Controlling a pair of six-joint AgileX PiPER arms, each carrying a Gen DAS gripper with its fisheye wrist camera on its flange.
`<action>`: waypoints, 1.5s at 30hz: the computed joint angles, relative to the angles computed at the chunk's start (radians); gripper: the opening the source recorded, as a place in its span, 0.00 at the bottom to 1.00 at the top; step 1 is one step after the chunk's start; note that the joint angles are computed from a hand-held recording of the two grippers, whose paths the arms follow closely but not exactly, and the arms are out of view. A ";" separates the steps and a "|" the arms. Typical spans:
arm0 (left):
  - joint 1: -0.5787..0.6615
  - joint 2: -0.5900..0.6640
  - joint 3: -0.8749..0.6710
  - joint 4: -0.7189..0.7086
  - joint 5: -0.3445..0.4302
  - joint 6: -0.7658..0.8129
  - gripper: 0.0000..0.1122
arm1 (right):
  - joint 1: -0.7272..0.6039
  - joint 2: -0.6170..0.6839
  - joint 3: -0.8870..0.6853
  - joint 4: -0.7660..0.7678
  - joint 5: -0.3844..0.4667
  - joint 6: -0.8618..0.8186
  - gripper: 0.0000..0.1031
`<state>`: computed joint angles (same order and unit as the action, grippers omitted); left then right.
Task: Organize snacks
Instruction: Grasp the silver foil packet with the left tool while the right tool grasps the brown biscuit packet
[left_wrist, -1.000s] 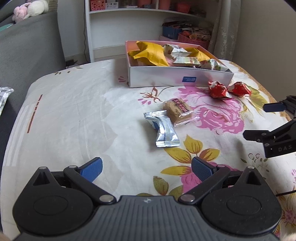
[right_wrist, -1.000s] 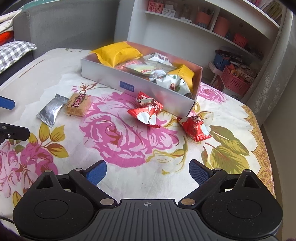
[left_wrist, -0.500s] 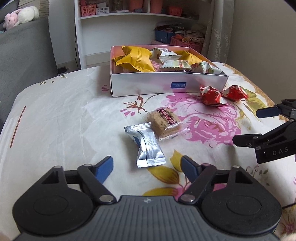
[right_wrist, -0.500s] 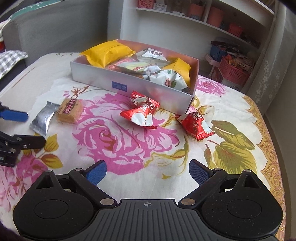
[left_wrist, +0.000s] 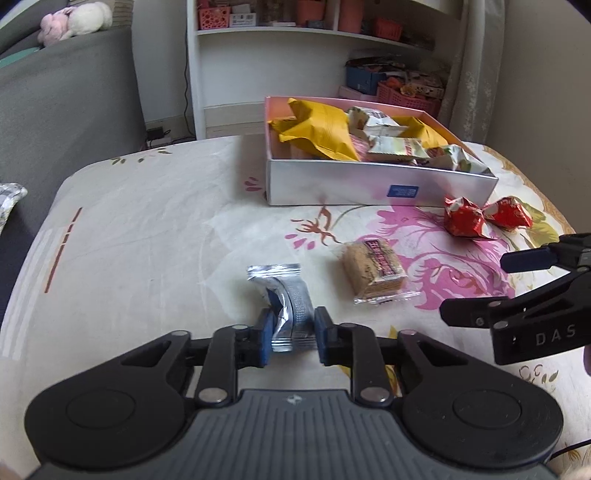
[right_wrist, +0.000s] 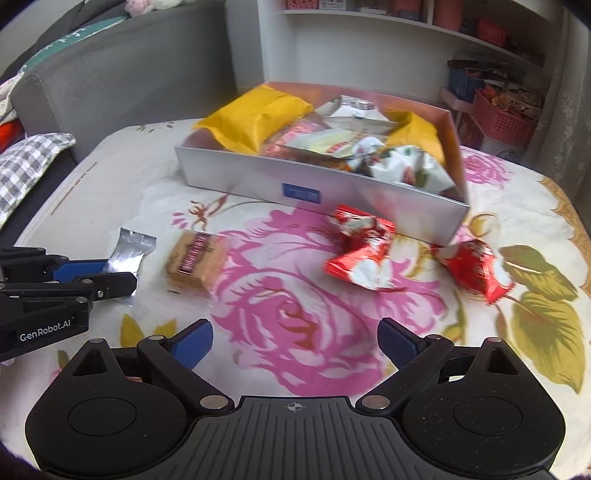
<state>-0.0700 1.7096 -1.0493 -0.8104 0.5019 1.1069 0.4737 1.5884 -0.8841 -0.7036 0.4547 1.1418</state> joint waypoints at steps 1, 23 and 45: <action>0.008 0.000 -0.005 0.010 0.006 -0.011 0.15 | 0.002 0.010 -0.011 0.015 -0.007 -0.008 0.94; 0.081 0.028 -0.038 -0.019 0.049 -0.005 0.43 | 0.068 0.154 -0.126 -0.284 -0.076 0.333 0.58; 0.034 0.032 -0.091 0.142 0.031 -0.287 0.14 | 0.018 0.073 -0.098 -0.084 -0.121 0.160 0.41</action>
